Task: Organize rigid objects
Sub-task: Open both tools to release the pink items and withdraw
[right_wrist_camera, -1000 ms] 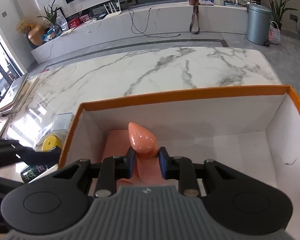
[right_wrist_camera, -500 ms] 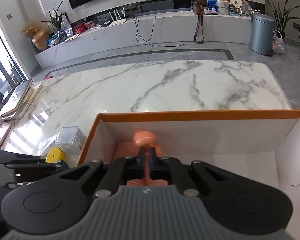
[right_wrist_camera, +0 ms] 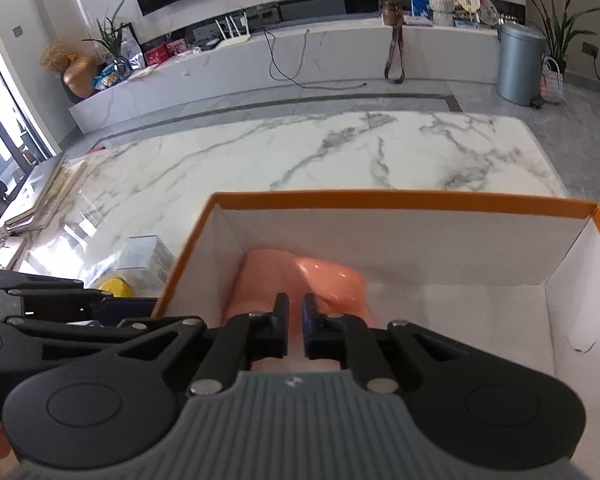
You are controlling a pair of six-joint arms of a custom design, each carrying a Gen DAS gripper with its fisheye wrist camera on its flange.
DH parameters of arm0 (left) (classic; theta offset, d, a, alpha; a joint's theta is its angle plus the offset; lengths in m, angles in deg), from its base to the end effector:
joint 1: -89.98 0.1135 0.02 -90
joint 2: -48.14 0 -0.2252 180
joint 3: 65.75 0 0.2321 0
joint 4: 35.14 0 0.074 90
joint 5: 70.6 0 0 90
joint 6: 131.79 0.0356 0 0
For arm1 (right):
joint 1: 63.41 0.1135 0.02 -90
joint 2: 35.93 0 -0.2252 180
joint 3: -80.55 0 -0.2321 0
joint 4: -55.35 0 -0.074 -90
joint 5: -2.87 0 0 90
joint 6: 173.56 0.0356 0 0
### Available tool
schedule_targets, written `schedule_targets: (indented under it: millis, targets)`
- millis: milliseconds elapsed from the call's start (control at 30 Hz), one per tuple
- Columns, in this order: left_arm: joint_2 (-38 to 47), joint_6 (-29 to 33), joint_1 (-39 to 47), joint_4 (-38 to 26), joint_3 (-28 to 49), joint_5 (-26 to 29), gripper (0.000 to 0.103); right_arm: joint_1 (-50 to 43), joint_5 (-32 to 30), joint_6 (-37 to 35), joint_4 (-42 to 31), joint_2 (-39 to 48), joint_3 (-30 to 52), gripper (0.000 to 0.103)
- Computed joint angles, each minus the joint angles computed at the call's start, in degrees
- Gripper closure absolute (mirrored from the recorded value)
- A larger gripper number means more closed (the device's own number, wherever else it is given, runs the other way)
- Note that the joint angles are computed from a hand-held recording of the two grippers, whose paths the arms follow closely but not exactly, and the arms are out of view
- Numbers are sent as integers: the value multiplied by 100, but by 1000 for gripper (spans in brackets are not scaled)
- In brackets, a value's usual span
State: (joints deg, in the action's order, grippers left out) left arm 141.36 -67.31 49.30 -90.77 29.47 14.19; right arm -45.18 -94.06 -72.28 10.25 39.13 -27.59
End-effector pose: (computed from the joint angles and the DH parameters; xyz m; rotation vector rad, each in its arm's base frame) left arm 0.2520 -0.2123 0.2583 0.2973 2.5214 -0.3586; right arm 0.2517 0.0874 0.2365 -0.2041 2.4328 0.3797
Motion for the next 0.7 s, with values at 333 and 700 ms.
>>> schedule_targets:
  millis: [333,700]
  targets:
    - [-1563,-194,-224,-303,-942,-220,71,754,190,549,-368,-1548,-481,92]
    - [-2677,-208,-416,-1164,-1855,-364,69,2802,771,2196,-1057,-2520,-719,75]
